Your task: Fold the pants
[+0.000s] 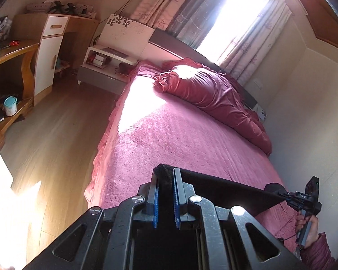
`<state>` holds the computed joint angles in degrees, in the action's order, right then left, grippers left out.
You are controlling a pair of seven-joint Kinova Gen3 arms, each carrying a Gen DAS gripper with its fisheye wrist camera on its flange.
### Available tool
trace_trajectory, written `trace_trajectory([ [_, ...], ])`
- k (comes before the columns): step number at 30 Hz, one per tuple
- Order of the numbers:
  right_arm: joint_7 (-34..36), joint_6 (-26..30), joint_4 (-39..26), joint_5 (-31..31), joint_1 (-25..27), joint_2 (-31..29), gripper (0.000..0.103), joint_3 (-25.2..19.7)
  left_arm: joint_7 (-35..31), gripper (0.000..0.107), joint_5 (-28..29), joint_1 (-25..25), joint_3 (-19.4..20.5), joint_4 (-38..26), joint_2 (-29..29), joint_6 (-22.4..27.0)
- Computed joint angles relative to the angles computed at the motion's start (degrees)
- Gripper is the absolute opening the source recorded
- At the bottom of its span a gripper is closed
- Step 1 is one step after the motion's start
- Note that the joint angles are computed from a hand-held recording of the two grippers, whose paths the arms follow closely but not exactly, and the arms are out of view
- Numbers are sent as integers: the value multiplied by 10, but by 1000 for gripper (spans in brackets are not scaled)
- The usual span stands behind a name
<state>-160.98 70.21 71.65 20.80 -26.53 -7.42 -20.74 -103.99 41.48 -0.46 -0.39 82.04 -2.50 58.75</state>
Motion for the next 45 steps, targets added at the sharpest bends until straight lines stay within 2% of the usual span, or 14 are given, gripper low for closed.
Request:
trace_trajectory([
  [2,-30,-7,47,-3,-6,-46,8,-22,-16,10,21,-5,-12,25,-21,12],
  [4,-70,3,75,0,3,-74,8,-70,-33,10,39,-7,-27,54,-48,25],
  [8,-123,11,129,-24,26,-117,8,-139,-45,10,37,0,-58,116,-111,54],
  [13,-158,23,168,-71,54,-127,8,-216,-15,10,9,6,-90,198,-170,86],
  [18,-187,20,217,-103,57,-107,8,-257,34,11,-48,-1,-86,266,-187,104],
  [21,-206,5,247,-106,38,-100,7,-250,55,16,-54,-7,-99,294,-194,118],
  [23,-216,-4,260,-105,24,-98,7,-238,69,29,-45,-15,-119,302,-197,135],
  [26,-219,-14,269,-93,4,-84,8,-221,79,37,-19,-32,-157,320,-202,170],
  [31,-242,-37,285,-78,-26,-69,10,-199,98,44,15,-68,-192,356,-204,213],
  [33,-262,-42,292,-68,-39,-65,11,-202,106,46,22,-85,-191,367,-202,220],
  [37,-277,-55,314,-71,-67,-76,12,-177,113,46,30,-104,-182,371,-194,229],
  [40,-299,-61,321,-62,-72,-73,12,-186,119,43,13,-109,-155,359,-202,218],
  [43,-302,-55,321,-61,-79,-74,10,-181,116,21,-6,-94,-133,340,-202,210],
  [45,-303,-50,317,-56,-81,-73,8,-180,116,14,-17,-81,-114,319,-203,197],
])
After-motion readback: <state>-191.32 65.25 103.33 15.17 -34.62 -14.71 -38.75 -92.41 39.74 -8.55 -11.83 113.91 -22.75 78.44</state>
